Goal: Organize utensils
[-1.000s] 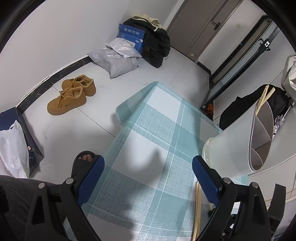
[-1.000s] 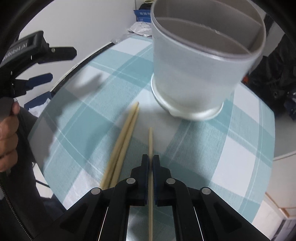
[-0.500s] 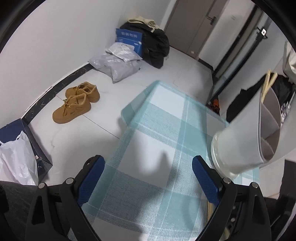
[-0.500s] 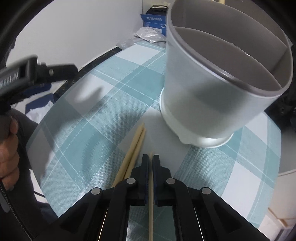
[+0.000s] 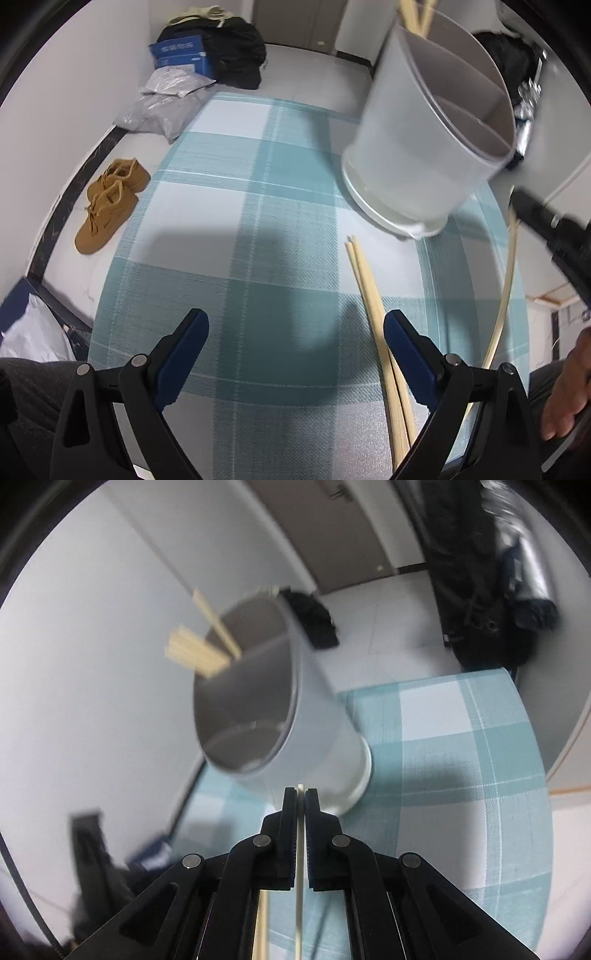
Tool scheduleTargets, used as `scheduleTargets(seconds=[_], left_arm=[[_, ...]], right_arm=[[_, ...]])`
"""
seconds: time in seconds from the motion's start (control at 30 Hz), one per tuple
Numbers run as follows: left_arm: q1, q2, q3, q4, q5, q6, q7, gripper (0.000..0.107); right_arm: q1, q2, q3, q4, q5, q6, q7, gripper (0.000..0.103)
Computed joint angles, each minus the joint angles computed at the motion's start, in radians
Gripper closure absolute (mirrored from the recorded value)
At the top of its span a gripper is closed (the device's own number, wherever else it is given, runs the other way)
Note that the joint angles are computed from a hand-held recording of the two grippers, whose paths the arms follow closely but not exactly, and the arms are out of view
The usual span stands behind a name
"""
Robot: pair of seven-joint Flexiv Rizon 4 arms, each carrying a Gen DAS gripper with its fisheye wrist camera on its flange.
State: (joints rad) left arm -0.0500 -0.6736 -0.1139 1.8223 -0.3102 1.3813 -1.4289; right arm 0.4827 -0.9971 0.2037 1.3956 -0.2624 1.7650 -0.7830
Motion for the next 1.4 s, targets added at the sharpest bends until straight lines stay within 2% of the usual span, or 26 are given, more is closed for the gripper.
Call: scheduleTargets(seconds=[0.07,0.13,0.2,0.27,0.43,0.53,0.63,0.93,1.03,1.1,1.17,1.2,1.27,1.33,1.4], left_arm=[[-0.023,-0.002,0.025,-0.007,0.029,-0.003,0.007,0.014],[-0.073,-0.01,0.089,-0.035,0.08,-0.042,-0.001,0.014],[-0.085,-0.013,0.104,-0.041,0.104,-0.057,-0.004,0.014],[-0.084,-0.013,0.105,-0.044,0.115,-0.057,-0.006,0.014],[-0.083,-0.015,0.117,-0.087,0.131,-0.148,-0.02,0.014],[-0.11,-0.024,0.162,-0.115,0.17,-0.209,-0.065,0.014],[-0.101,-0.021,0.155,-0.113,0.191,-0.207,-0.066,0.014],[-0.112,-0.054,0.19,-0.193,0.22,-0.278,-0.193,0.015],[-0.135,-0.075,0.216,-0.242,0.245,-0.311,-0.253,0.022],[-0.133,-0.083,0.211,-0.268,0.254,-0.327,-0.271,0.035],[-0.128,-0.085,0.201,-0.278,0.261,-0.332,-0.278,0.06],[-0.127,-0.089,0.197,-0.29,0.262,-0.341,-0.28,0.066],[-0.122,-0.089,0.187,-0.3,0.256,-0.361,-0.29,0.089],[-0.116,-0.092,0.176,-0.32,0.247,-0.403,-0.295,0.105],[-0.107,-0.092,0.159,-0.319,0.239,-0.4,-0.288,0.106]], right_arm=[[-0.001,0.006,-0.007,0.024,0.014,0.035,0.001,0.1],[-0.002,0.0,-0.003,0.029,0.018,0.056,0.006,0.1],[0.003,-0.026,-0.003,-0.022,0.013,0.037,0.021,0.1],[-0.011,-0.03,0.007,-0.016,0.014,0.057,0.026,0.1],[0.001,-0.019,-0.007,0.0,0.028,0.078,0.056,0.1],[0.017,-0.014,-0.033,0.006,0.026,0.094,0.055,0.1],[0.026,0.0,-0.048,0.023,0.03,0.113,0.055,0.1],[0.04,0.009,-0.07,0.032,0.036,0.123,0.057,0.1],[0.043,0.012,-0.076,0.033,0.039,0.127,0.057,0.1],[0.05,0.015,-0.087,0.036,0.045,0.135,0.055,0.1],[0.048,0.015,-0.084,0.037,0.043,0.138,0.052,0.1],[0.048,0.016,-0.085,0.037,0.044,0.139,0.052,0.1],[0.047,0.017,-0.085,0.038,0.044,0.139,0.051,0.1],[0.059,0.022,-0.104,0.042,0.053,0.137,0.049,0.1],[0.055,0.024,-0.101,0.044,0.049,0.143,0.042,0.1]])
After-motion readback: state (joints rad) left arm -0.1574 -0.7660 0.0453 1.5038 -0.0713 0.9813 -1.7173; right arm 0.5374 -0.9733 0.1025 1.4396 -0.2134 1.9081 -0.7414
